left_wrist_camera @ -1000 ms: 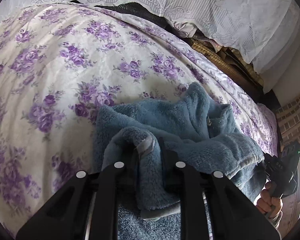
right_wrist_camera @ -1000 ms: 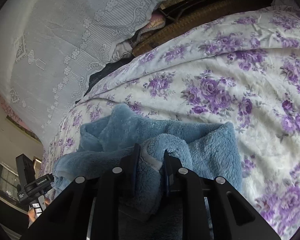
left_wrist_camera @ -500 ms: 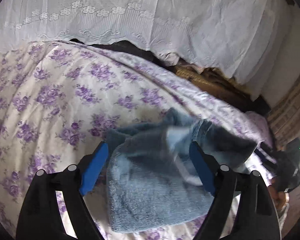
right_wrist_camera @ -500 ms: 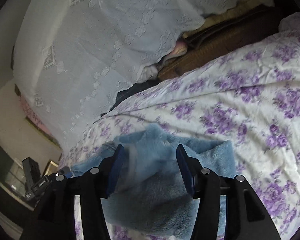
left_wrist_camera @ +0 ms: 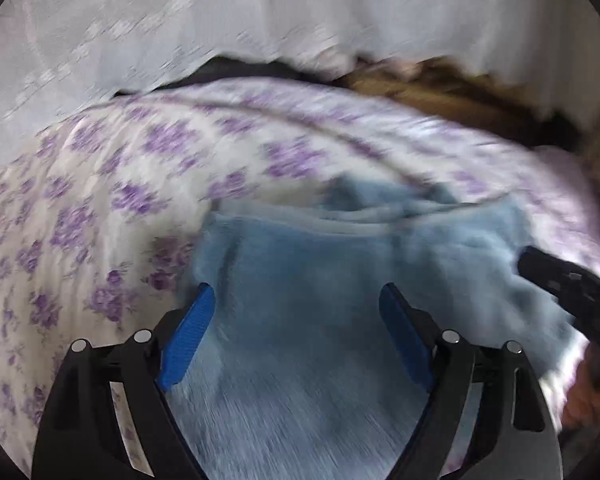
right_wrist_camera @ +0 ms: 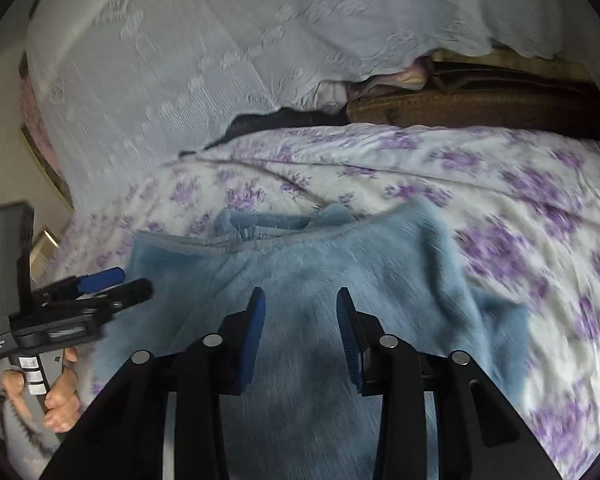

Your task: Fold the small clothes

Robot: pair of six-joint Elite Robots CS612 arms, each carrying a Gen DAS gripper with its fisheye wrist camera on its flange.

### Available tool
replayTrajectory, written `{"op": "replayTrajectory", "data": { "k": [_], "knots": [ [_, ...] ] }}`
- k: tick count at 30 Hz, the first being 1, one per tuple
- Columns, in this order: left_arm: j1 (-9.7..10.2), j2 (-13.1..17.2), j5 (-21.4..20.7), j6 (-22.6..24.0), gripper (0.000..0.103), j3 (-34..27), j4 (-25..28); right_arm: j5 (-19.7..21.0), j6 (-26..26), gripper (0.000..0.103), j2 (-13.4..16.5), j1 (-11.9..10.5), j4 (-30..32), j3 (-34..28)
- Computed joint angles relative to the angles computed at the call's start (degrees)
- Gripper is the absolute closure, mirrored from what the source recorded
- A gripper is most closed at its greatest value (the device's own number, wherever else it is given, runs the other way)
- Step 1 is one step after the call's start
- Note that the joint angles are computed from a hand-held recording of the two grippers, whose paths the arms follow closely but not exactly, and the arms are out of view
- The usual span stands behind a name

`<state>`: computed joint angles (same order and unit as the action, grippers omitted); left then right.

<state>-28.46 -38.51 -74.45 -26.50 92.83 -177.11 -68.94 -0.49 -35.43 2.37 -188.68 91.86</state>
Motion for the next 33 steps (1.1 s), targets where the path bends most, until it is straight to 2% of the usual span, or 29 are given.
{"op": "replayTrajectory", "data": {
  "k": [2,3,4,5,6,7,9,11,14,17,18,19,21,22,24,25,27,29,31,33],
  "knots": [
    [0.98,1.6,-0.4,-2.9,0.015,-2.3,3.2,-3.5,1.5,0.057,1.5,0.8,2.8,-2.9],
    [1.48,2.5,-1.1,-3.9,0.008,-3.3,4.5,-5.0,2.8,0.056,3.0,0.8,6.5,-5.4],
    [1.74,3.4,-0.7,-4.4,0.004,-4.2,5.4,-4.2,3.8,0.056,4.1,0.5,7.7,-6.5],
    [1.82,4.4,0.2,-4.3,0.004,-4.8,5.4,-2.7,4.5,0.056,4.9,0.2,6.6,-6.9],
    [2.11,4.8,-1.3,-4.1,0.004,-4.7,4.3,-1.7,4.6,0.057,4.9,-0.1,4.6,-6.4],
    [2.31,4.6,-1.8,-4.2,0.004,-4.4,3.5,-1.9,4.6,0.057,4.3,-0.2,4.1,-5.6],
    [2.64,3.8,-3.1,-4.5,0.004,-3.5,2.5,-2.6,6.4,0.058,3.5,-0.3,-1.8,-3.2],
    [2.74,2.7,-4.0,-5.4,0.005,-1.2,-1.2,-2.5,6.5,0.056,2.0,-0.7,-6.1,-0.2],
    [1.85,0.8,-3.2,-3.6,0.005,2.6,-6.2,-1.1,6.6,0.056,0.3,-1.5,-8.8,3.5],
    [0.61,-0.3,-3.1,-1.3,0.005,4.6,-7.3,-3.3,2.6,0.056,-1.1,-1.3,-8.1,7.2],
    [-0.01,-0.5,-2.7,-0.6,0.005,5.1,-6.9,-4.7,1.4,0.053,-1.1,-1.1,-6.9,7.5],
    [-0.95,-0.2,-0.3,0.0,0.005,5.3,-5.5,-6.8,0.1,0.052,-0.4,-0.6,-7.1,7.3],
    [-2.45,0.6,4.6,0.5,0.004,5.1,-3.6,-11.1,-4.1,0.050,0.7,0.7,-10.6,7.5],
    [-3.53,1.2,8.6,1.9,0.004,5.4,-4.6,-12.5,-4.6,0.050,0.4,1.0,-10.3,7.5],
    [-4.01,0.8,10.5,1.2,0.004,6.1,-4.8,-12.4,-2.1,0.052,-0.3,0.7,-11.7,8.8],
    [-3.88,0.2,9.4,-0.2,0.005,7.0,-5.3,-11.8,-0.8,0.052,-0.5,0.4,-13.6,9.8],
    [-3.47,-1.3,6.0,-2.6,0.005,10.3,-10.0,-10.9,-0.7,0.051,-1.3,0.2,-16.1,11.9],
    [-3.88,-2.2,7.3,-3.7,0.005,12.5,-11.4,-11.2,-2.5,0.050,-1.8,0.4,-17.5,13.9],
    [-3.63,-2.8,6.7,-5.5,0.004,13.8,-9.7,-13.1,-5.0,0.048,-1.9,1.0,-15.7,14.6],
    [-2.53,-2.5,2.7,-7.7,0.004,13.8,-6.9,-13.3,-5.6,0.047,-1.6,1.0,-15.4,14.8]
  ]
}}
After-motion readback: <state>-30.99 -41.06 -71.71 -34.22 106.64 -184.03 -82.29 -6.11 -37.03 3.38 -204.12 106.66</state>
